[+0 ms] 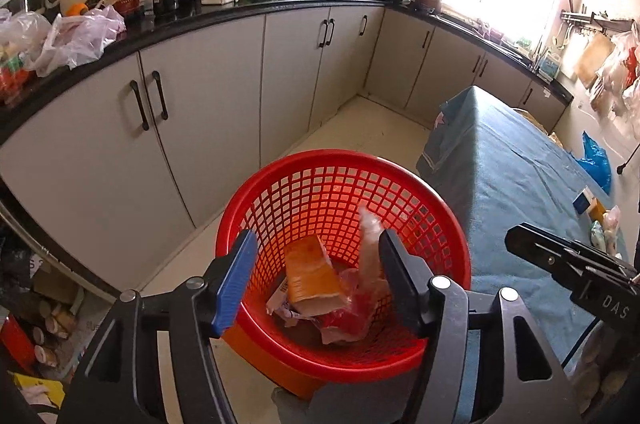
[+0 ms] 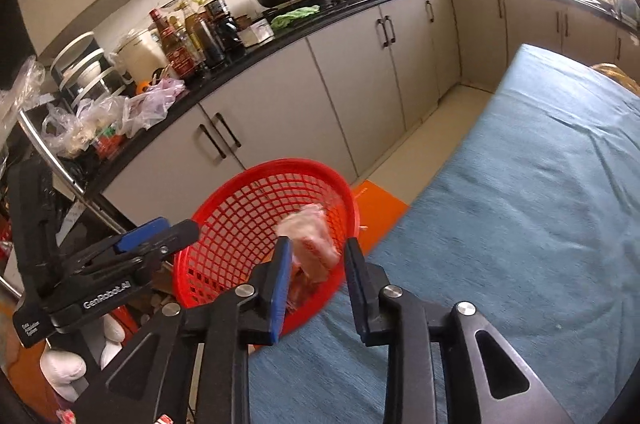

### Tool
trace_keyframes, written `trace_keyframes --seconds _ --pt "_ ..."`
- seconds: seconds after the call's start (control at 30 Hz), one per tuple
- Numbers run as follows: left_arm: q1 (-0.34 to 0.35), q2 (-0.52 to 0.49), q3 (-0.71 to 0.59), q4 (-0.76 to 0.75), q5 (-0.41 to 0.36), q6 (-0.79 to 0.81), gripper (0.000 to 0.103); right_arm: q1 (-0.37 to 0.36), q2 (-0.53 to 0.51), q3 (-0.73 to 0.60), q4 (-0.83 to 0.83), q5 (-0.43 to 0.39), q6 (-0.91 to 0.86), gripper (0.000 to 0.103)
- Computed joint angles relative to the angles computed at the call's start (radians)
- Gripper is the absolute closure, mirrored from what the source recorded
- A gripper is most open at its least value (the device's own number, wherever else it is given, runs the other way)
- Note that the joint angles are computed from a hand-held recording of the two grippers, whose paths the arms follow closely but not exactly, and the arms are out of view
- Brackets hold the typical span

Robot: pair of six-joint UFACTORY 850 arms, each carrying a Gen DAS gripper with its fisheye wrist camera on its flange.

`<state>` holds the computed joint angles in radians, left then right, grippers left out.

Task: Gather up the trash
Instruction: 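Carry the orange box and white bag to the red basket and open both tools, then move both open tools back over the table pile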

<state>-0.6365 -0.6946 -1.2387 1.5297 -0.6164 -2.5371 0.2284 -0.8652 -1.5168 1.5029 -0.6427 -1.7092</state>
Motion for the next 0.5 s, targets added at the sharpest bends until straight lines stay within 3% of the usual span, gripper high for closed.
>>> trace_keyframes --seconds 0.5 --pt "-0.105 -0.084 -0.165 -0.185 -0.176 0.262 0.032 -0.087 0.056 0.104 0.068 0.018 -0.079 0.057"
